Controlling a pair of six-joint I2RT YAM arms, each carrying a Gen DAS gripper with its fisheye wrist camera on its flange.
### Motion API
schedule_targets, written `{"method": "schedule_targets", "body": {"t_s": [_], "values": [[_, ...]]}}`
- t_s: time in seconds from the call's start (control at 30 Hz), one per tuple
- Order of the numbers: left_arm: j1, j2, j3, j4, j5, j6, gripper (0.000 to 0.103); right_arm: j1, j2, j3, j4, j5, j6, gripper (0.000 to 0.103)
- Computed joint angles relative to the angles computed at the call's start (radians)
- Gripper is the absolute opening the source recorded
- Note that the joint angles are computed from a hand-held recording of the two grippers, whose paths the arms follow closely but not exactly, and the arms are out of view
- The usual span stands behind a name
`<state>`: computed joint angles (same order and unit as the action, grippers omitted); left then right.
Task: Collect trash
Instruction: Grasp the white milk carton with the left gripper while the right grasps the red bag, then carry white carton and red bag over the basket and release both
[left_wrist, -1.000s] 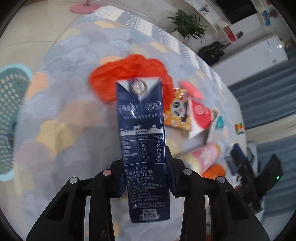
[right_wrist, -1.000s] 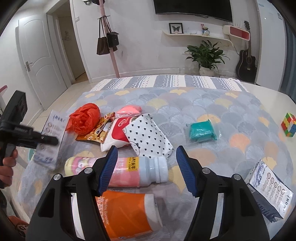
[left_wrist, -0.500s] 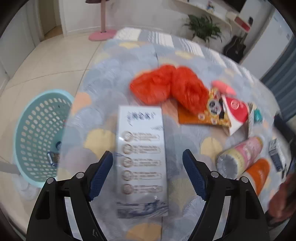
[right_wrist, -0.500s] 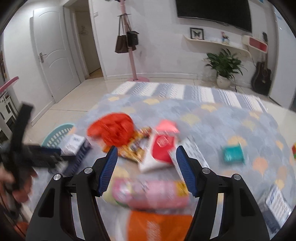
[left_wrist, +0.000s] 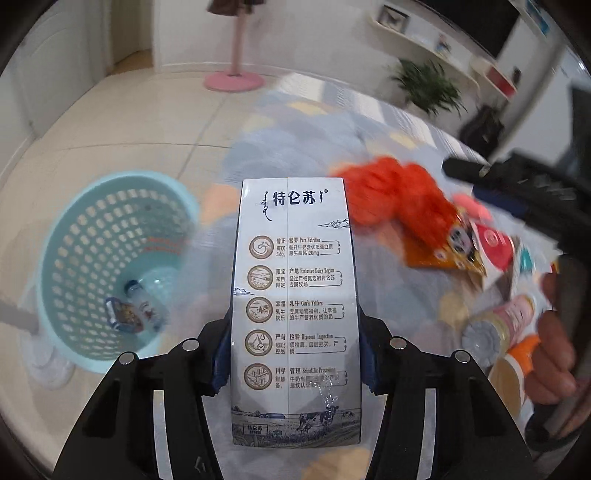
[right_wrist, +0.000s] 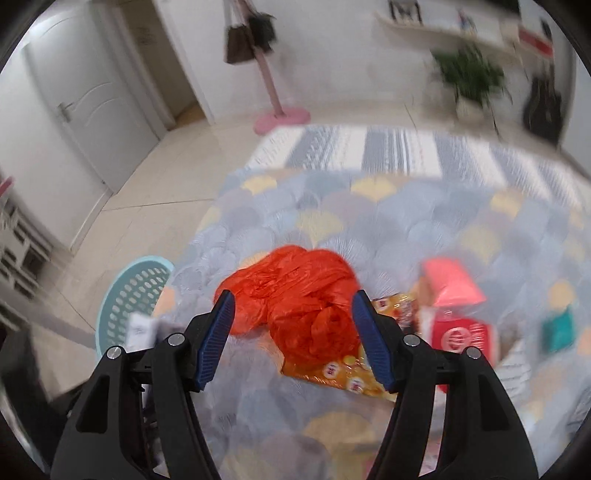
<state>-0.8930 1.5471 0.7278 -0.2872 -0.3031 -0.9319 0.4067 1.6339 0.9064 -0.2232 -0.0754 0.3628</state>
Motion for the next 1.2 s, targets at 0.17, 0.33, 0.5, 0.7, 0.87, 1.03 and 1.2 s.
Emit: {"method": "schedule_targets", "body": {"t_s": [0.17,0.33,0.5,0.7,0.87,1.03,1.2], "values": [[0.040,-0.092,-0.102,0.031,0.001,-0.026,0.052,-0.005,0.146,0.060,0.007,-0.001,0.081,0.063],[0.092,-0.139,-0.179,0.072,0.031,-0.032,0.052,0.023,0.173,0.058,0.031,0.082,0.089,0.065],[0.145,-0.209,-0.260,0.118,0.050,-0.042,0.052,0.069,0.191,0.067,0.027,0.187,0.081,0.053],[0.228,-0.371,-0.348,0.107,0.033,-0.019,0.052,0.110,0.138,0.043,0.060,0.257,0.067,0.031],[0.335,-0.618,-0.363,-0.025,0.020,0.055,0.052,0.208,0.055,0.062,0.052,0.321,0.056,0.030],[0.482,-0.794,-0.340,-0.150,0.042,0.147,0.052,0.362,0.010,0.135,0.056,0.357,0.014,0.030],[0.670,-0.927,-0.378,-0.191,0.146,0.209,0.052,0.508,0.119,0.283,0.041,0.437,-0.054,0.030]]}}
